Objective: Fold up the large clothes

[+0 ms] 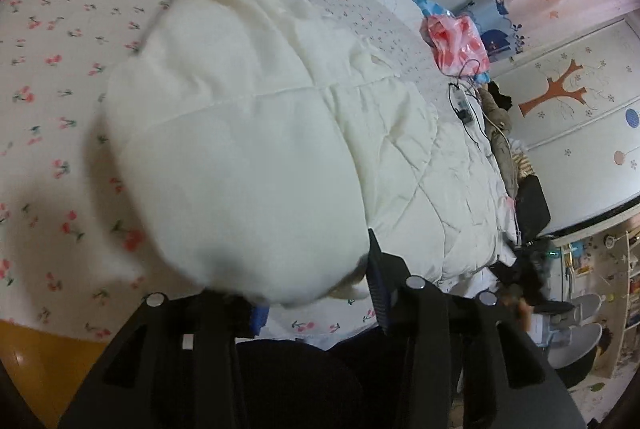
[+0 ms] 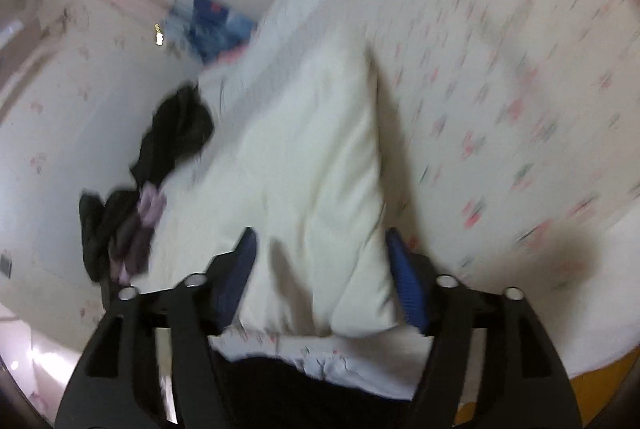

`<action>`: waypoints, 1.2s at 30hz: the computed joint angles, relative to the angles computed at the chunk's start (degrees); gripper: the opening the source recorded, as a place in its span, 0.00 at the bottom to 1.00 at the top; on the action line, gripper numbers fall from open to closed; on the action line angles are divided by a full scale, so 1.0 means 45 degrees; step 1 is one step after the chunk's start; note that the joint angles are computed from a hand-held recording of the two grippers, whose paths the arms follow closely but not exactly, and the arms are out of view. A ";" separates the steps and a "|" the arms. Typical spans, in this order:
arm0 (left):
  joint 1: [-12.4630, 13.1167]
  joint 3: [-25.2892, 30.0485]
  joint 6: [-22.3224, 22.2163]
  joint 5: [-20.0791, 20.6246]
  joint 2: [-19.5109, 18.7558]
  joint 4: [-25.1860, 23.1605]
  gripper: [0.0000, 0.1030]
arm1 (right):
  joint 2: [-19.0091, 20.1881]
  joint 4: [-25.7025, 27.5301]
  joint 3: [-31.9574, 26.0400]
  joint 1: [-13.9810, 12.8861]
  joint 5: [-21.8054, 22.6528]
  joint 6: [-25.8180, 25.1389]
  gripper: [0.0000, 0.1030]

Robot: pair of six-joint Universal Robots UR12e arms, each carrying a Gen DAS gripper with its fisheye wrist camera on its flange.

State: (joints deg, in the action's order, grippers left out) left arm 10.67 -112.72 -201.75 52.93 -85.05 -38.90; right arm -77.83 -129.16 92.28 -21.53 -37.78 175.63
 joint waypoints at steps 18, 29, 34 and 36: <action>-0.0291 -0.0988 -0.3268 0.1840 0.0729 0.2071 0.46 | 0.1846 0.0706 -0.3390 0.3171 -0.4340 -0.4015 0.94; 0.0193 -0.1314 -0.3956 0.0171 0.0012 0.3819 0.56 | 0.4676 0.2378 -0.7367 0.5211 -0.7857 -0.3443 0.94; 0.0596 -0.2093 -0.3867 0.0463 0.0764 0.4490 0.59 | 0.4649 0.2693 -0.7450 0.5213 -0.7620 -0.3217 0.94; 0.1007 -0.2384 -0.4510 -0.0169 0.0822 0.4972 0.59 | 0.3985 0.2241 -0.6629 0.4887 -0.6310 -0.3316 0.94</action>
State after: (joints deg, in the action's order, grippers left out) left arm 15.21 -123.45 -222.05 52.17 -81.35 -16.52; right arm -59.90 -119.08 62.45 0.46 -66.18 160.71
